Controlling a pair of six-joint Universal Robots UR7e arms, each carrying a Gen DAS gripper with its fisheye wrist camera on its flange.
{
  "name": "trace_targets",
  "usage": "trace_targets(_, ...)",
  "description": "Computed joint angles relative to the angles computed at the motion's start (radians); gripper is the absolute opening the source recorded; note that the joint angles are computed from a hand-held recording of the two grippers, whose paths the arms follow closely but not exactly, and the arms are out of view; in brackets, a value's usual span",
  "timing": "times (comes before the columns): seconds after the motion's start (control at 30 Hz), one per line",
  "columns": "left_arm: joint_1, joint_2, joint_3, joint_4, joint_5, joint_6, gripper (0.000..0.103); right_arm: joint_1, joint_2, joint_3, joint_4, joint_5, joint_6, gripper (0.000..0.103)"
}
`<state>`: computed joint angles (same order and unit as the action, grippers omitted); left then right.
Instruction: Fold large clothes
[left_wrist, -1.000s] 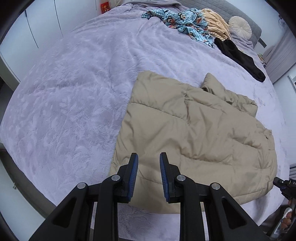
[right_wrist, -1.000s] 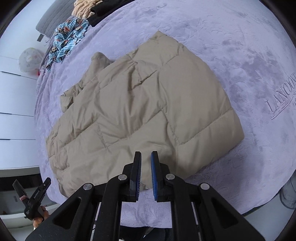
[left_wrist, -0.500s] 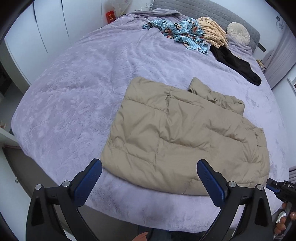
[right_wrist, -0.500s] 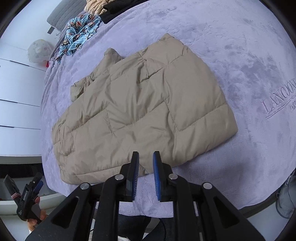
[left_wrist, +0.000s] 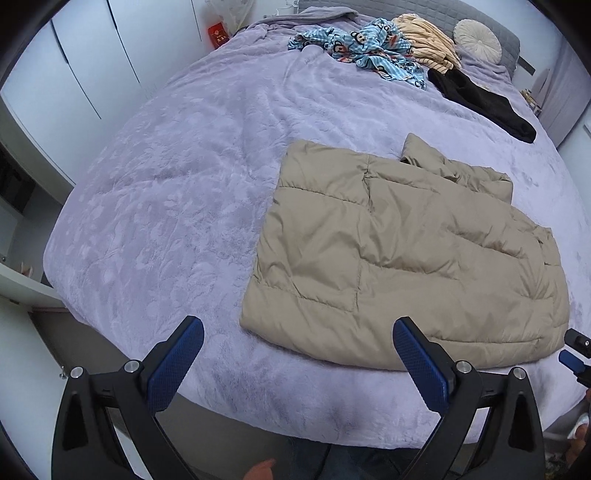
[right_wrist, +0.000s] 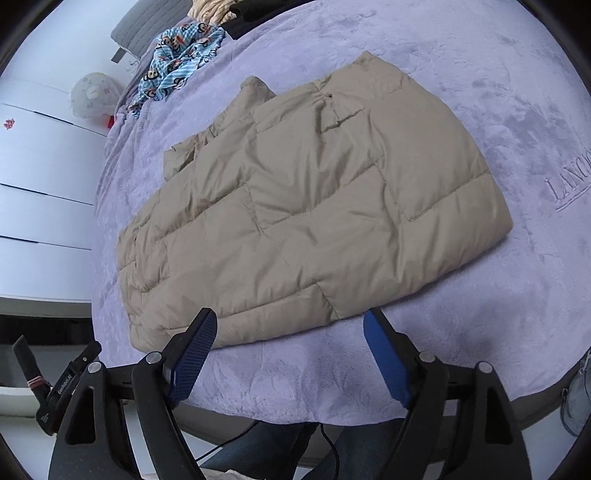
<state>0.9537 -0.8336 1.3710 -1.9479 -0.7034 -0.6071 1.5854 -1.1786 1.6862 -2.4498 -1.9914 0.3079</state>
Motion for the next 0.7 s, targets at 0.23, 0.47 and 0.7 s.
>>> trace_targets(0.23, 0.076, 0.036, -0.120, 0.032, -0.059, 0.120, 0.102, 0.056, 0.120, -0.094, 0.017, -0.029, 0.034, 0.094)
trace_targets(0.47, 0.141, 0.095, -0.245, 0.057, -0.125, 0.245, 0.102, 0.089, 0.235, -0.215, 0.134, -0.031, 0.090, 0.103)
trace_targets(0.7, 0.176, 0.149, -0.330, 0.091, -0.162, 0.336, 0.102, 0.106, 0.295, -0.287, 0.195, -0.060, 0.164, 0.103)
